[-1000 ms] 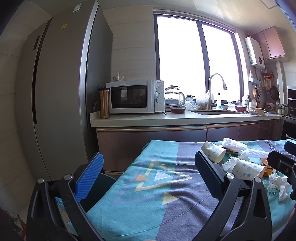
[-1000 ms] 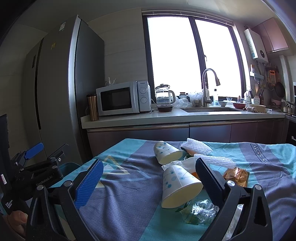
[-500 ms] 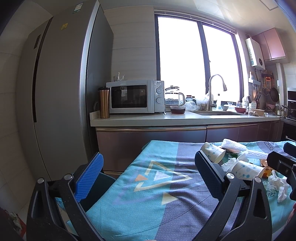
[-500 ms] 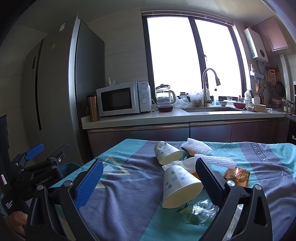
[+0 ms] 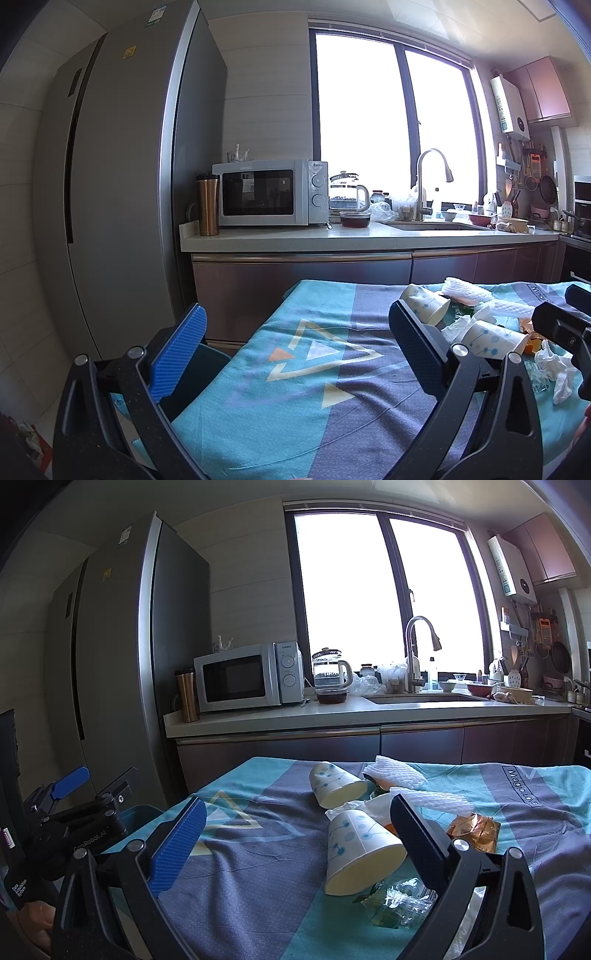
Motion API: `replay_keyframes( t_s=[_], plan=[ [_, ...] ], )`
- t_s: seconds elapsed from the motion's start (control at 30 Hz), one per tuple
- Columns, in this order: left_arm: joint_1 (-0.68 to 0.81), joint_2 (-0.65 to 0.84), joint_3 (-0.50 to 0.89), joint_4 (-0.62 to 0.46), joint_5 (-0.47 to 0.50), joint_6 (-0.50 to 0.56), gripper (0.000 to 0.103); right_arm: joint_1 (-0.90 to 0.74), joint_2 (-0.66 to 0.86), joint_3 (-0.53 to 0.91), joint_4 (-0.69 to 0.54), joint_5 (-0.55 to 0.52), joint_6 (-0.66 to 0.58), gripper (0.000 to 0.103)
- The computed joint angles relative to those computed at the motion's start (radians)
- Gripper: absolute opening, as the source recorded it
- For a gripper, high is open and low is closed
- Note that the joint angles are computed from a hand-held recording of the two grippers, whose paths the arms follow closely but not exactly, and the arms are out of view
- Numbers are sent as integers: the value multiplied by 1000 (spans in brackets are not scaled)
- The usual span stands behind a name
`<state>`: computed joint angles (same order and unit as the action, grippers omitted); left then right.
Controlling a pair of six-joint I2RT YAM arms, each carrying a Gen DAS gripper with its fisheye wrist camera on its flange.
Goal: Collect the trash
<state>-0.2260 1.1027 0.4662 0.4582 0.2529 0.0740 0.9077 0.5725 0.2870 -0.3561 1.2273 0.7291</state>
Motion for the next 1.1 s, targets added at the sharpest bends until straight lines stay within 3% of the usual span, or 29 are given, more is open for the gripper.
replay_keyframes(
  t_s=[1.1],
  plan=[
    [4, -9, 1, -11, 8, -17, 97, -18, -4, -13, 55, -33, -49, 96]
  ],
)
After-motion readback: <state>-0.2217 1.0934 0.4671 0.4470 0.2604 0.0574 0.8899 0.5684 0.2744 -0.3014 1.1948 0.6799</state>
